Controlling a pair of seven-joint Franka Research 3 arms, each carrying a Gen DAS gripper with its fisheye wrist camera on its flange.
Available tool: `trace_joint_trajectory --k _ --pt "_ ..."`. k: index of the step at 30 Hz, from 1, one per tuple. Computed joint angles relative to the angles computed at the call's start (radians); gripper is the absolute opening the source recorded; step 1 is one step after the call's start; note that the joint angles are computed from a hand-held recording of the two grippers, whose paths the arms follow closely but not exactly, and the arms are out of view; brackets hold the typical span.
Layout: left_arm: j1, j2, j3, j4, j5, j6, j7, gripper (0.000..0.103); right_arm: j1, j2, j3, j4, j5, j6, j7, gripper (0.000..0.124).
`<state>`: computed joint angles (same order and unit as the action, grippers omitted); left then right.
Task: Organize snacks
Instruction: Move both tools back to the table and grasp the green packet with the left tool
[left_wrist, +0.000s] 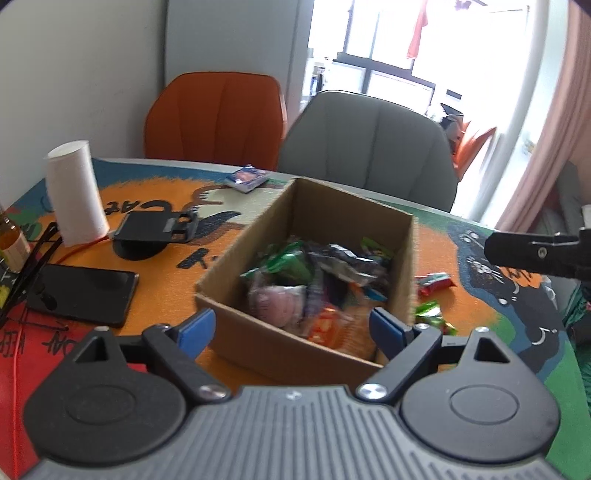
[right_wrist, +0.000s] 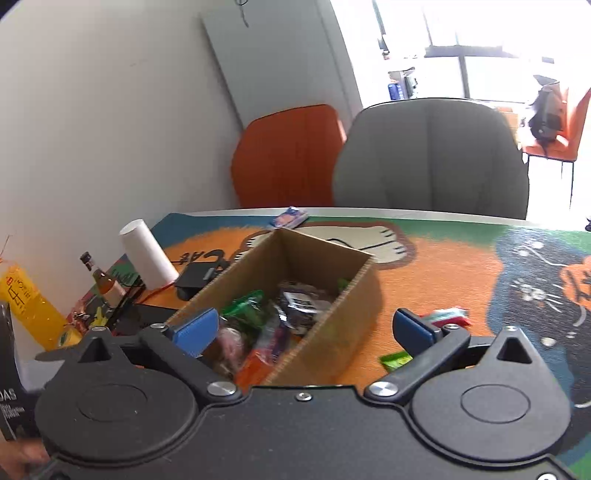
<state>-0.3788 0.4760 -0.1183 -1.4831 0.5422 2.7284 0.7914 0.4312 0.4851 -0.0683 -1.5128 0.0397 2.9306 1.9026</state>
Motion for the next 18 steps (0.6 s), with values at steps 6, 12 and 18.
trace_joint_trajectory --k 6,12,18 --pt "-0.011 0.023 -0.029 0.038 -0.029 0.012 0.053 0.090 0.028 -0.071 -0.075 -0.127 -0.041 0.044 0.096 0.103" --pt "-0.044 0.064 -0.038 0.097 -0.054 0.008 0.088 0.090 0.005 -0.110 -0.082 -0.199 -0.077 0.055 0.126 0.103" --pt "-0.102 0.138 -0.027 0.210 -0.057 -0.035 0.089 0.090 -0.046 -0.124 -0.050 -0.245 -0.044 0.089 0.066 0.103"
